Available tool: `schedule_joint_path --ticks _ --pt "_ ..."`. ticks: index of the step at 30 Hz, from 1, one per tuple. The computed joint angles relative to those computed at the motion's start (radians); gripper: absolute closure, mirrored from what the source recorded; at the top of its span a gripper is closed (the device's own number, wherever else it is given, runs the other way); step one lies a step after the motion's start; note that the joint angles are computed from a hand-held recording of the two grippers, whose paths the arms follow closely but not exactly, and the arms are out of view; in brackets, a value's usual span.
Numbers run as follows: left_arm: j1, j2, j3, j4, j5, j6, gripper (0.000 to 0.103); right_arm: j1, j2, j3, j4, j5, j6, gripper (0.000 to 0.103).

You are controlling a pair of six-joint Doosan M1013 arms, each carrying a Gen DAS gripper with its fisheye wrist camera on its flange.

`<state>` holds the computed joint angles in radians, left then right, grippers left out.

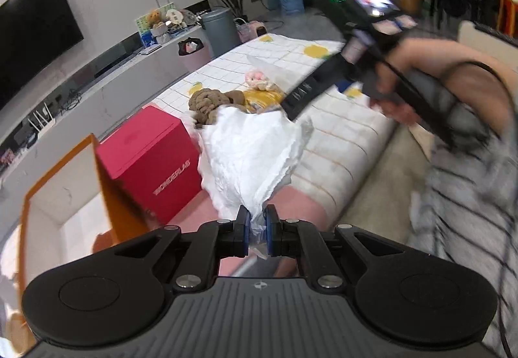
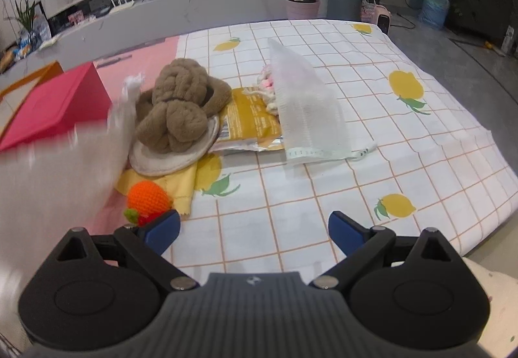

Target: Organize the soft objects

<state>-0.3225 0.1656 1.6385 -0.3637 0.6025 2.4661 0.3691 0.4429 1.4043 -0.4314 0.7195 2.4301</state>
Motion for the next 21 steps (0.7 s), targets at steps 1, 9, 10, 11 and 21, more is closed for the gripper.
schedule_joint_path --ticks 1,9,10,11,21 --pt "-0.002 -0.014 0.006 0.026 0.01 -0.009 0.093 -0.001 -0.003 0.003 0.008 -0.01 0.001 0.007" --pt "0.003 -0.039 0.012 -0.013 0.081 0.099 0.092 0.004 -0.01 0.006 0.015 -0.03 -0.005 0.007" --pt "0.0 -0.032 0.014 -0.023 0.065 0.116 0.092 0.004 -0.011 0.007 0.016 -0.034 -0.005 0.007" --pt "-0.008 -0.02 0.014 -0.014 0.044 0.119 0.092 0.003 -0.011 0.007 0.02 -0.035 -0.007 0.007" --pt "-0.077 0.199 -0.129 0.389 -0.027 -0.275 0.083 -0.004 -0.016 0.014 -0.064 -0.021 0.082 0.007"
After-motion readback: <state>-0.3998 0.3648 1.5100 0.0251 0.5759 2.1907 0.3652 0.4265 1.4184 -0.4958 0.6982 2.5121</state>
